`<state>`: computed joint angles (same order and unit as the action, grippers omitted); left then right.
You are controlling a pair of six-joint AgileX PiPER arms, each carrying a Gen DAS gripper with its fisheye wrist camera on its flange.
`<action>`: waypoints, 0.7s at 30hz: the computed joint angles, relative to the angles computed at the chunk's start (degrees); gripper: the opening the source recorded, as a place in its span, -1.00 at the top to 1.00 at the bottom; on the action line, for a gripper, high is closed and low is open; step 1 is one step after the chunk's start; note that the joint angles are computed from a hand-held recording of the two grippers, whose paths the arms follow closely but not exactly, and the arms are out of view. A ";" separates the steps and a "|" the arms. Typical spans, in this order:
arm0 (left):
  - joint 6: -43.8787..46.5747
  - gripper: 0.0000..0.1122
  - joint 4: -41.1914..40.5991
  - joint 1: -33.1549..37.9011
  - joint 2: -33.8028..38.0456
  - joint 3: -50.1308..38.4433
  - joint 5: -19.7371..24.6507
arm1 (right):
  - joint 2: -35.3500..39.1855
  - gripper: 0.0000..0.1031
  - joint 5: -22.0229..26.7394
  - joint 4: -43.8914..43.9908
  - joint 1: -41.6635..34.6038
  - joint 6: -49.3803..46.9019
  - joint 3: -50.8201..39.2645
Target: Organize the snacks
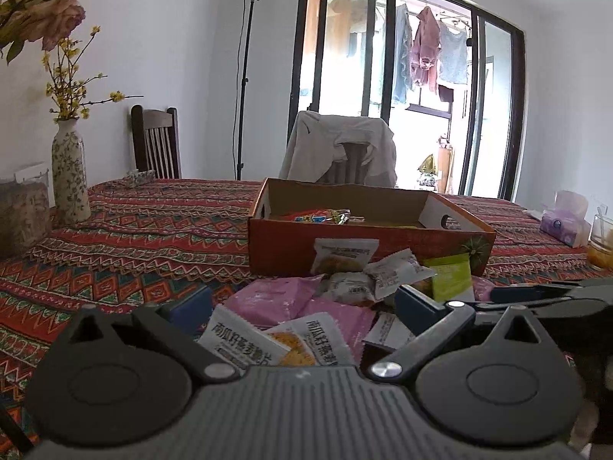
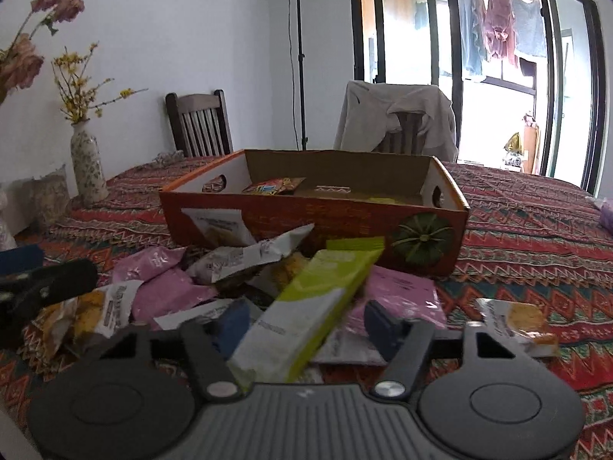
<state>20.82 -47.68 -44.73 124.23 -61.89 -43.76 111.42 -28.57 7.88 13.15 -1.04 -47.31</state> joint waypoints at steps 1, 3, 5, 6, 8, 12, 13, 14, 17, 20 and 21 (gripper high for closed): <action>-0.17 -0.84 0.06 0.04 -0.05 0.14 -0.12 | 0.56 -0.18 1.12 2.70 0.65 -1.95 -1.39; -0.50 -0.84 0.28 0.22 -0.23 0.50 -0.29 | 1.80 -0.18 2.23 11.10 2.24 -8.99 -3.80; -1.18 -0.84 1.02 0.54 -0.30 0.82 -0.26 | 3.06 -0.19 3.01 19.22 3.59 -16.37 -5.85; -1.09 -0.84 0.98 0.54 -0.31 0.79 -0.18 | 3.60 -0.20 3.10 21.43 4.05 -18.50 -6.43; -1.37 -0.84 1.19 0.71 -0.25 0.81 0.00 | 4.48 -0.21 1.91 26.67 5.37 -24.19 -6.98; -1.88 -0.84 1.54 0.94 -0.26 0.94 0.34 | 5.14 -0.21 0.44 32.02 6.78 -31.21 -7.01; -2.10 -0.84 1.73 0.98 -0.27 1.03 0.36 | 5.16 -0.17 0.44 32.50 6.90 -32.09 -6.89; -2.14 -0.84 1.75 1.00 -0.24 1.05 0.42 | 5.05 -0.12 0.56 32.17 6.86 -32.05 -6.64; -1.51 -0.84 1.18 1.09 -0.17 0.73 1.09 | 4.13 0.02 1.54 26.69 5.61 -26.70 -5.34; -1.12 -0.84 1.01 1.13 -0.17 0.64 1.34 | 3.05 0.18 -0.69 21.21 4.37 -20.20 -2.69; -0.71 -0.84 0.60 1.10 -0.15 0.47 1.50 | 2.64 0.23 -1.57 18.98 3.84 -17.72 -1.72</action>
